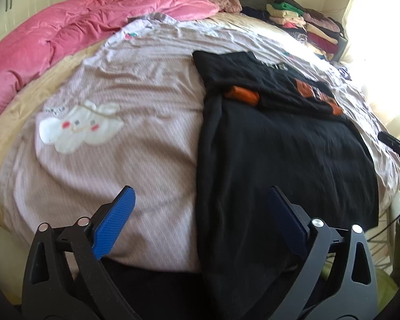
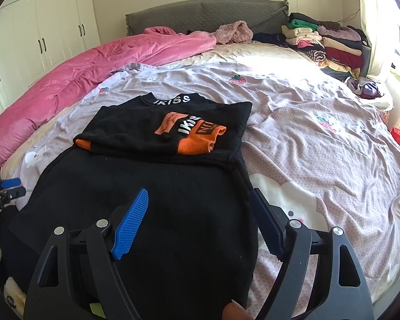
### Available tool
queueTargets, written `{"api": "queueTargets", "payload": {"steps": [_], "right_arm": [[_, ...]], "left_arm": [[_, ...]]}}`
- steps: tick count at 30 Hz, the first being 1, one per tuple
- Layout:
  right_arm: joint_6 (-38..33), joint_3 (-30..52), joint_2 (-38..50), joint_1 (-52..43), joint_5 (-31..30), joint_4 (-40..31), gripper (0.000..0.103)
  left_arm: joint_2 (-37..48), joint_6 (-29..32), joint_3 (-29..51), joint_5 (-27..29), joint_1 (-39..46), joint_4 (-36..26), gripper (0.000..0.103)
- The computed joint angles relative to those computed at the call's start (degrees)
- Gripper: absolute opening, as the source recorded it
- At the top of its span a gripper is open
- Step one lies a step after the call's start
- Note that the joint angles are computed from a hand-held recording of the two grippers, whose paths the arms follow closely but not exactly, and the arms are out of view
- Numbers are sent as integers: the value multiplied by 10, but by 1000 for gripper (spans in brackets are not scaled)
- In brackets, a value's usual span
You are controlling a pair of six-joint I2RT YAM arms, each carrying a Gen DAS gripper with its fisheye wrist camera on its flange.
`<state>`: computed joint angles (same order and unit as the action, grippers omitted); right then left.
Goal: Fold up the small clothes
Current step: 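Move both tools to the sweatshirt hem and close them on it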
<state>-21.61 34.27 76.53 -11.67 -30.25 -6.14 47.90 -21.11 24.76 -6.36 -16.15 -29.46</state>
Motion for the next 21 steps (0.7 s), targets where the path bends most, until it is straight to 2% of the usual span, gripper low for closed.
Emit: {"api": "queueTargets", "payload": {"steps": [5,14,16,21], "right_arm": [[-23,-14,-9,-29,-16,-12,77],[-67,-33,-6,-72,-40,-37,77],[-77,-37,-4,-81,-42,-39,77],[-99,-43,0,-97,-50,-48,77]], "left_arm": [[-32,-24,-23,20,-22,-24,65],[-111,-97,-48,6,-97,-77,57],[-115,-114,-44,-13,-127,-88,57],[-105,-133,-41,-15,-145,-86,54]]}}
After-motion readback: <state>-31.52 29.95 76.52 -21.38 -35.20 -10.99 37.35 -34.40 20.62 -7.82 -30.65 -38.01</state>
